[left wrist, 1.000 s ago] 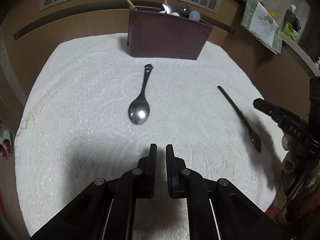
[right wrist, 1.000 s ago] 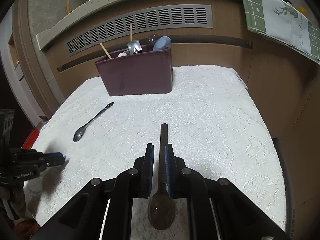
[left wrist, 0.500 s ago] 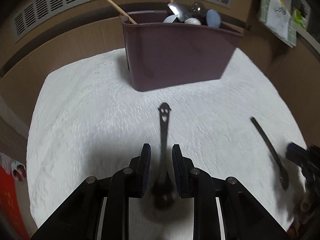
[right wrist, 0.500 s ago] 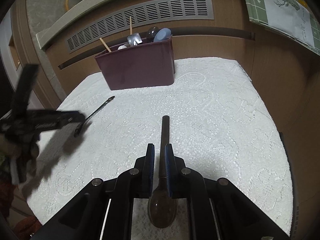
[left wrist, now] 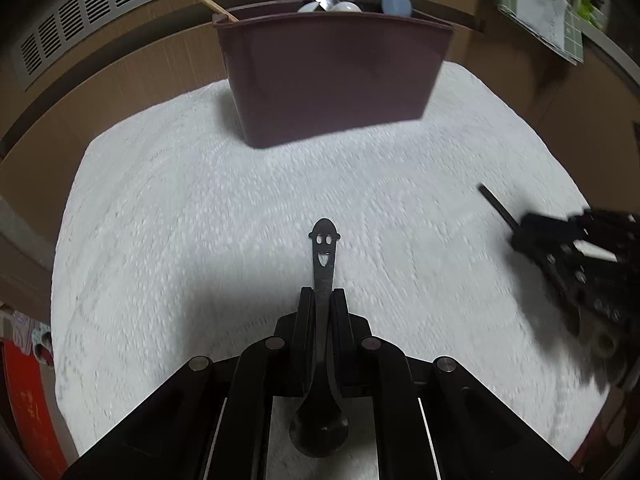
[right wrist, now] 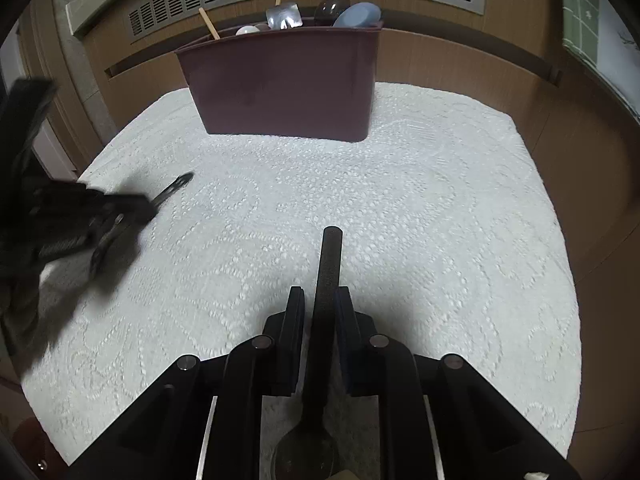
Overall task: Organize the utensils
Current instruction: 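Grasp the dark smiley-face spoon by its handle with the left gripper, then lift both spoons and lower them into the maroon holder, opening both grippers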
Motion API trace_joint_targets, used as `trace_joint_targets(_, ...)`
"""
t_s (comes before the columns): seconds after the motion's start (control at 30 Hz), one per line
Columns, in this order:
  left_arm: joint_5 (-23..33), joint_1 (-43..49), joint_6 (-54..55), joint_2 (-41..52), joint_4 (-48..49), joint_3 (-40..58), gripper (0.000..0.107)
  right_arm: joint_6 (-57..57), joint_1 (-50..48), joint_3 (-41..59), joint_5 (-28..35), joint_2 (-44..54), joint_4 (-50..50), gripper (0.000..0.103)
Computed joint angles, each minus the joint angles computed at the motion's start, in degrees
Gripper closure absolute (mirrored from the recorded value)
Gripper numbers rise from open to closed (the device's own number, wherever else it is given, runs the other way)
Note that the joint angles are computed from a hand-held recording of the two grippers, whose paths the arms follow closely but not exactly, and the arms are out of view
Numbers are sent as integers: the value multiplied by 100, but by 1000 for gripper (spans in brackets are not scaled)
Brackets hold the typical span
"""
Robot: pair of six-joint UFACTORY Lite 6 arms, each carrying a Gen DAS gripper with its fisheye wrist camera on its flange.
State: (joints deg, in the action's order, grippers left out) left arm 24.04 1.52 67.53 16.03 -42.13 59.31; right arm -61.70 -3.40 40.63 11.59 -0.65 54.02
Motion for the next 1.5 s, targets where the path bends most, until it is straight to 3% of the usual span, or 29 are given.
trace_joint_targets(0.13,-141,-80,-77,-173,60,-218,99,444,78,78,14,137,-365,78)
trace_joint_targets(0.23,-18,-49,-239,-141,188,-117,99,102,-28,-126,87,-93,-36,91)
trace_joint_targets(0.37,121,-47,-406,-15,278,63,98,-720,-339,-439,335,-569,750,92)
trace_joint_targets(0.6,746,-115,-1310,566,879,932,98,-963,-642,-608,777,-1568,1010,92)
trace_joint_targets(0.77,826,-11,-861,523,81,892,98,-1101,-706,-631,799,-1967,1243,92)
trace_joint_targets(1.0,1544,755,905,-923,-2200,-272,98,-1437,-1183,-753,1215,-2356,1533,92)
trace_joint_targets(1.1,1549,870,1288,-1259,-2750,-518,99,-1732,-1272,-730,1322,-2286,1953,92)
trace_joint_targets(1.2,1570,880,1473,-1316,-3134,-520,106,-2206,-1250,-719,1403,-2218,2564,92)
trace_joint_targets(1.5,1749,984,1755,-573,-3582,494,106,-2645,-673,418,889,-1361,3163,92)
